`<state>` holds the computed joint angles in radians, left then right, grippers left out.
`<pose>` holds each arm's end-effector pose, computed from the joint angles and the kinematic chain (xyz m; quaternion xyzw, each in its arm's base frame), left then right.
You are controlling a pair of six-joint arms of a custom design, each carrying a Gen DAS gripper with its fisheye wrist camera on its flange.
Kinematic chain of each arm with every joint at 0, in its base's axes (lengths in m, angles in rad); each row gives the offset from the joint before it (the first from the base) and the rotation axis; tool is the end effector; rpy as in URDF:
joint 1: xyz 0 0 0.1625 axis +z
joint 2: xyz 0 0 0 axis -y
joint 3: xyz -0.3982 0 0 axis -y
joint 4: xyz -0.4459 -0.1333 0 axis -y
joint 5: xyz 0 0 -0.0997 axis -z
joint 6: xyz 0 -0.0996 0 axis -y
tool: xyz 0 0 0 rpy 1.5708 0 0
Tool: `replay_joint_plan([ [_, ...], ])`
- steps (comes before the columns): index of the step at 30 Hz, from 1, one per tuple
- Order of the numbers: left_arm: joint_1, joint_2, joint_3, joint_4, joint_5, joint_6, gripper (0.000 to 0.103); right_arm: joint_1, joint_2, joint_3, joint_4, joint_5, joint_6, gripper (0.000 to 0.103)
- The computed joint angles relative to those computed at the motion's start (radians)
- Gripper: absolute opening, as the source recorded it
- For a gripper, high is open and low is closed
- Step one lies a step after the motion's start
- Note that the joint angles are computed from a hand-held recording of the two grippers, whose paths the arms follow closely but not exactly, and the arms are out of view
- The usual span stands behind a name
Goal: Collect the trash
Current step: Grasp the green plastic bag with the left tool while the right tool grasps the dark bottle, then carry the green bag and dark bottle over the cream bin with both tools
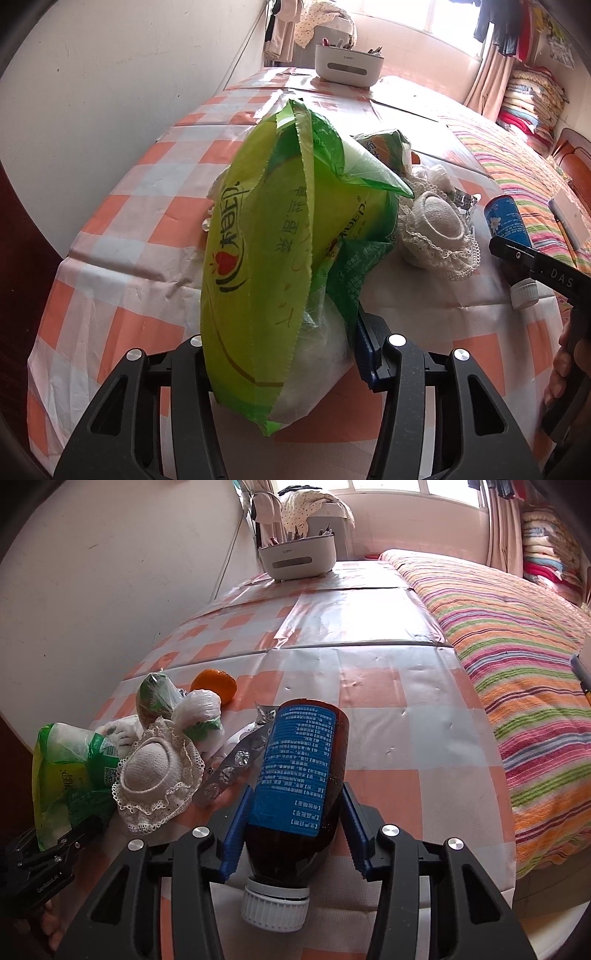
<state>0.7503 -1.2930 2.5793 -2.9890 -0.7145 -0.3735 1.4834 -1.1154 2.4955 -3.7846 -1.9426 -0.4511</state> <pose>-0.1078 -0.3856 0.0659 0.1745 0.8912 -0.2825 0.3089 0.0622 -0.4023 0.0938 0.0889 -0.8973 0.3386 0.2688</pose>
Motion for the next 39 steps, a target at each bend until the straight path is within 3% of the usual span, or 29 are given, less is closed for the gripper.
replay_joint_plan([
  [18, -0.096, -0.020, 0.047, -0.006, 0.047, -0.071, 0.043, -0.067, -0.137, 0.150, -0.055, 0.117, -0.016, 0.045],
  [39, -0.226, 0.098, 0.026, 0.001, -0.002, -0.130, 0.043, -0.174, -0.352, 0.299, -0.102, 0.210, -0.094, 0.043],
])
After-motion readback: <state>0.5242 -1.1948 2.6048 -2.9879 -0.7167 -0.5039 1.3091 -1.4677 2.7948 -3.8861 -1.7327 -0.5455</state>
